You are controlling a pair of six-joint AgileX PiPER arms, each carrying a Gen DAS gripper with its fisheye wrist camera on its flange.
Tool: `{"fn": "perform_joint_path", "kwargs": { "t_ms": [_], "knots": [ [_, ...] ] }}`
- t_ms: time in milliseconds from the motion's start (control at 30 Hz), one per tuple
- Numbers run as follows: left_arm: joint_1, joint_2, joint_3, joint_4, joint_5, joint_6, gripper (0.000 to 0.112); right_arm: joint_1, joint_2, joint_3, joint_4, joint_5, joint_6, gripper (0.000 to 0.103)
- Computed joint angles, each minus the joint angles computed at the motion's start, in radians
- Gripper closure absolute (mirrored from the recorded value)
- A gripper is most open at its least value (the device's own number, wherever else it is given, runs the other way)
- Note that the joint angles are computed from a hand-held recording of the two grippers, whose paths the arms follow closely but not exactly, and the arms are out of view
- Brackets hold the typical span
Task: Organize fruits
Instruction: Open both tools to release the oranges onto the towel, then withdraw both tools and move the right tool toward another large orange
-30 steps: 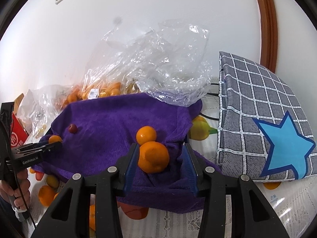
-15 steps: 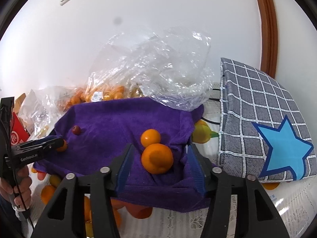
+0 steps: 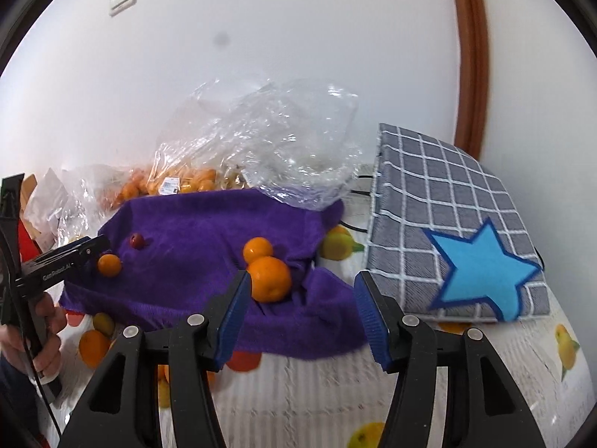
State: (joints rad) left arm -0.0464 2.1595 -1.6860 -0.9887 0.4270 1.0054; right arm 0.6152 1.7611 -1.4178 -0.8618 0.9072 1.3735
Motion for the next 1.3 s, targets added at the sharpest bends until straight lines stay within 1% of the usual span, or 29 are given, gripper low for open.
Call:
{"fn": "perform_joint_path", "kwargs": {
  "t_ms": [67,167,267,367,433,467,500,533,667,767,833,900,967,1033,1067,1133,1233,1300],
  "knots": [
    [0.005,-0.002,0.009,-0.028,-0.006,0.014,0.062,0.005,-0.035,0.032,0.014,0.005,0.014,0.046],
    [0.021,-0.017,0.04,-0.121,-0.006,0.078,0.062,-0.001,-0.08,0.061,0.084,-0.002,-0.028,0.046],
    [0.047,-0.044,0.093,-0.27,0.01,0.204,0.062,0.016,-0.103,0.087,0.093,0.003,-0.028,0.046],
    [0.059,-0.072,0.147,-0.355,0.006,0.287,0.062,0.042,-0.126,0.117,0.096,0.01,-0.009,0.046],
    [0.071,-0.104,0.203,-0.446,-0.002,0.366,0.062,0.056,-0.135,0.134,0.099,0.005,-0.001,0.049],
    [0.078,-0.115,0.221,-0.47,0.006,0.385,0.062,0.064,-0.135,0.139,0.101,0.008,0.002,0.05],
    [0.09,-0.127,0.242,-0.491,0.016,0.4,0.062,0.069,-0.132,0.141,0.105,0.009,0.003,0.053],
    [0.099,-0.138,0.258,-0.497,0.021,0.402,0.062,0.07,-0.131,0.146,0.116,0.002,0.0,0.056],
    [0.13,-0.174,0.319,-0.502,0.045,0.426,0.062,0.069,-0.122,0.175,0.148,-0.072,-0.004,0.062],
    [0.145,-0.208,0.383,-0.528,0.043,0.488,0.062,0.067,-0.102,0.171,0.181,-0.132,-0.024,0.063],
    [0.157,-0.227,0.42,-0.522,0.047,0.509,0.061,0.051,-0.087,0.163,0.223,-0.209,-0.065,0.062],
    [0.173,-0.239,0.444,-0.506,0.066,0.512,0.059,0.037,-0.062,0.141,0.269,-0.251,-0.128,0.062],
    [0.193,-0.246,0.459,-0.481,0.1,0.498,0.059,0.029,-0.027,0.104,0.305,-0.259,-0.182,0.062],
    [0.203,-0.249,0.466,-0.486,0.124,0.508,0.058,0.013,0.0,0.078,0.363,-0.281,-0.253,0.062],
    [0.206,-0.252,0.47,-0.494,0.128,0.517,0.058,0.003,0.01,0.072,0.401,-0.298,-0.293,0.062],
    [0.204,-0.251,0.47,-0.493,0.128,0.52,0.057,-0.01,0.033,0.05,0.458,-0.306,-0.355,0.062],
    [0.197,-0.239,0.449,-0.44,0.124,0.467,0.057,-0.026,0.06,0.022,0.517,-0.305,-0.425,0.062],
    [0.198,-0.237,0.446,-0.431,0.13,0.457,0.057,-0.041,0.07,0.015,0.578,-0.317,-0.487,0.062]
  ]
}}
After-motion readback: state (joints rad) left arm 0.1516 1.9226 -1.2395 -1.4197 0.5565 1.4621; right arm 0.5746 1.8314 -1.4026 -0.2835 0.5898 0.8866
